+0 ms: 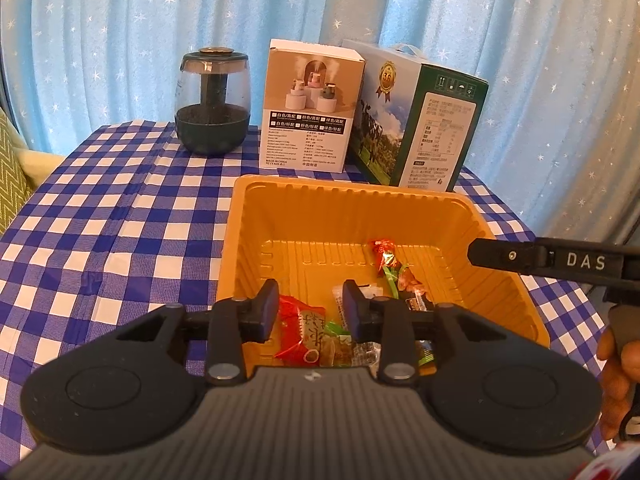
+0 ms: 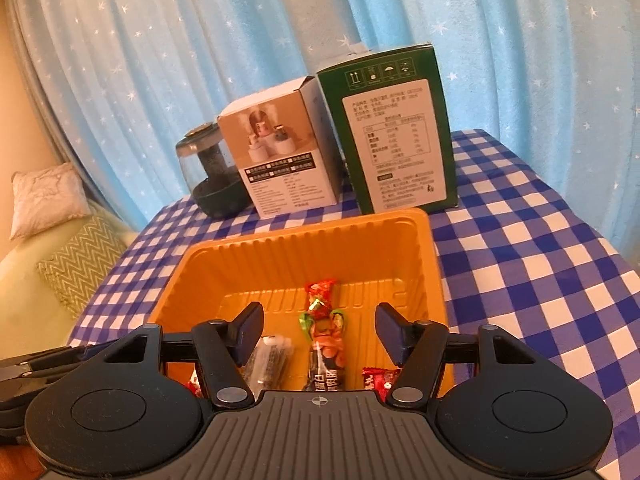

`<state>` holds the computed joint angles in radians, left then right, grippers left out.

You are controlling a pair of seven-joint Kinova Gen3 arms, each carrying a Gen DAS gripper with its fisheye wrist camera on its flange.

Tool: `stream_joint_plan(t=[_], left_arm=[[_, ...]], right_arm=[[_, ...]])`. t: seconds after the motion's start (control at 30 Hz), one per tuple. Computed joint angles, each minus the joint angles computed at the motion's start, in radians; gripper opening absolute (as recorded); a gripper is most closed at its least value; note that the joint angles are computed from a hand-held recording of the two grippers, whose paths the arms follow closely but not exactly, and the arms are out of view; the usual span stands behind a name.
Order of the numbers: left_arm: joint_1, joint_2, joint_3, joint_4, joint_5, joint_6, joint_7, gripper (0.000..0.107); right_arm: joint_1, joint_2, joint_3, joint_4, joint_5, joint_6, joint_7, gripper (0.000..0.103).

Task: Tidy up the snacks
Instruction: 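Open the left gripper to drop the green candy while the right releases the bag, then move both open grippers back to the remaining snacks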

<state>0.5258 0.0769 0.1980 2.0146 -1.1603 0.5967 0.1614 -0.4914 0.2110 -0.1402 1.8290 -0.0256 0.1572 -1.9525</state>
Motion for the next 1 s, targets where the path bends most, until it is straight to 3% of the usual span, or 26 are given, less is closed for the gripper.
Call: stream_joint_plan(t=[0.37,0.47,0.7,0.87,1.0], left_arm=[[-0.002,0.000,0.003,-0.010,0.037,-0.006,-0.039,0.037],[0.008,-0.001,0.005,-0.011,0.026,0.002,-0.033,0.047],[0.019,-0.018,0.019,-0.008,0.022,0.028,-0.019,0.059],[0.019,-0.057,0.046,0.008,0.022,0.041,-0.004,0.071],[0.026,-0.075,0.083,0.015,0.032,0.080,-0.008,0.075]], right_arm=[[-0.079,-0.017,0.085,0.011,0.086,0.010,-0.088,0.064],[-0.095,-0.026,0.103,0.019,0.118,0.013,-0.119,0.065],[-0.145,-0.067,0.158,0.061,0.227,0.012,-0.249,0.065],[-0.160,-0.114,0.154,0.110,0.339,0.014,-0.346,0.065],[-0.154,-0.168,0.130,0.173,0.437,0.017,-0.434,0.065]])
